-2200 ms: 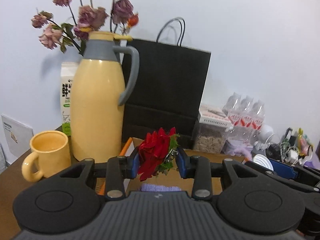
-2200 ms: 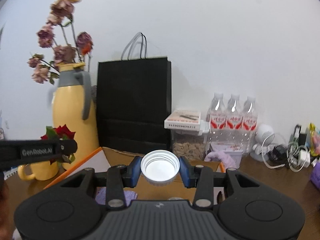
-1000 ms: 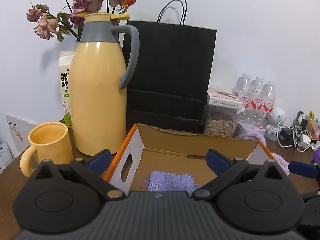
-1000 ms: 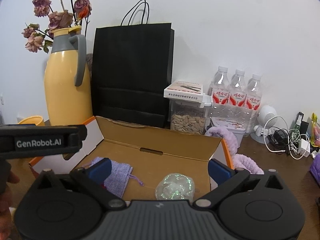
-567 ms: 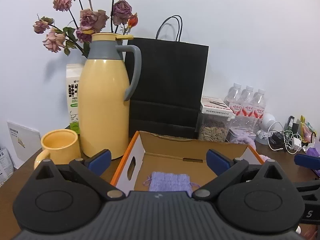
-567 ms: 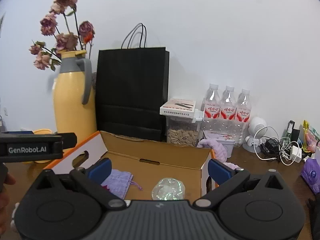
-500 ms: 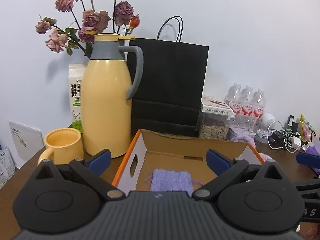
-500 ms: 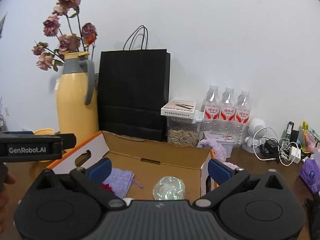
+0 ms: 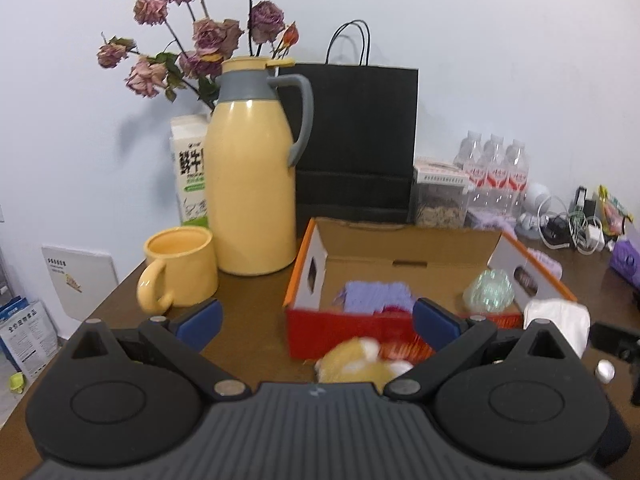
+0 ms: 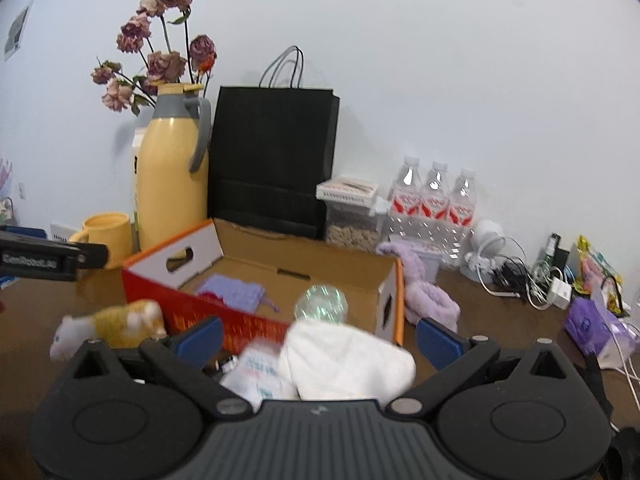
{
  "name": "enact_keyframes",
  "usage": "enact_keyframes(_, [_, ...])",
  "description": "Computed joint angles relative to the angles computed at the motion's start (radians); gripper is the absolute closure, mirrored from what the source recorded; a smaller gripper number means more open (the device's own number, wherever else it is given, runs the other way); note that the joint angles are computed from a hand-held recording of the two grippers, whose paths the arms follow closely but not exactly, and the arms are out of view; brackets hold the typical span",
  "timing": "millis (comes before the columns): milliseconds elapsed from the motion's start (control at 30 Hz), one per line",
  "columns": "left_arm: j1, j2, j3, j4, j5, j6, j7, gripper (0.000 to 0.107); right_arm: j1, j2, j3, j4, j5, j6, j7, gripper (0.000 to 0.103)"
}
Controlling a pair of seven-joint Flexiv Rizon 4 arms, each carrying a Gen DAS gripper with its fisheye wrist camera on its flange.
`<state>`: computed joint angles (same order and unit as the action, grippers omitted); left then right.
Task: Organize objects
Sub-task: 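Grasp the navy zip case with the right tool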
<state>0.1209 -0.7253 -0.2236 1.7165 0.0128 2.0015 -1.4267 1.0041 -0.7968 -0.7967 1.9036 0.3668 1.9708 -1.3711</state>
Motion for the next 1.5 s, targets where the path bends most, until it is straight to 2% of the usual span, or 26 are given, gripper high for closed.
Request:
enact_keyframes(267, [0.03, 0.029, 0.011, 0.082, 0.008, -0.017, -0.005, 0.004, 0.01, 0.042, 0.029, 0.111, 0.0, -0.006, -0.014, 0.0])
enact_keyframes(533, [0.068, 0.037, -0.002, 0.135, 0.018, -0.019, -0.015, 0.004, -0.034, 0.061, 0.095, 0.166, -0.041, -0.04, 0.018, 0.0])
enact_keyframes(767, [0.082, 0.033, -0.016, 0.142, 0.021, -0.033, -0.018, 0.004, -0.094, 0.066, 0.155, 0.138, -0.086, -0.057, 0.076, 0.0])
enact_keyframes(867, [0.088, 0.029, -0.023, 0.14, 0.024, -0.037, -0.016, 0.004, -0.096, 0.044, 0.139, 0.108, -0.109, -0.094, 0.104, 0.0])
enact_keyframes(967, [0.093, 0.027, -0.028, 0.14, 0.027, -0.037, -0.015, 0.004, -0.14, 0.041, 0.16, 0.076, -0.153, -0.142, 0.15, 0.001])
enact_keyframes(1033, [0.095, 0.025, -0.03, 0.138, 0.026, -0.037, -0.016, 0.004, -0.19, 0.048, 0.201, 0.059, -0.186, -0.155, 0.182, 0.003])
enact_keyframes(1133, [0.092, 0.02, -0.028, 0.131, 0.02, -0.042, -0.016, 0.004, -0.289, 0.063, 0.296, 0.034, -0.236, -0.166, 0.229, 0.015])
enact_keyframes(1167, [0.091, 0.019, -0.028, 0.129, 0.018, -0.045, -0.016, 0.004, -0.324, 0.066, 0.337, 0.032, -0.246, -0.142, 0.236, 0.021])
enact_keyframes(1200, [0.09, 0.017, -0.028, 0.127, 0.017, -0.048, -0.015, 0.004, -0.332, 0.063, 0.345, 0.038, -0.254, -0.113, 0.239, 0.027])
enact_keyframes(1400, [0.085, 0.005, -0.032, 0.117, 0.013, -0.054, -0.006, 0.004, -0.272, 0.037, 0.294, 0.06, -0.196, -0.039, 0.221, 0.038])
enact_keyframes(1500, [0.085, 0.0, -0.035, 0.114, 0.014, -0.055, -0.002, 0.004, -0.205, 0.008, 0.229, 0.064, -0.126, -0.02, 0.211, 0.039])
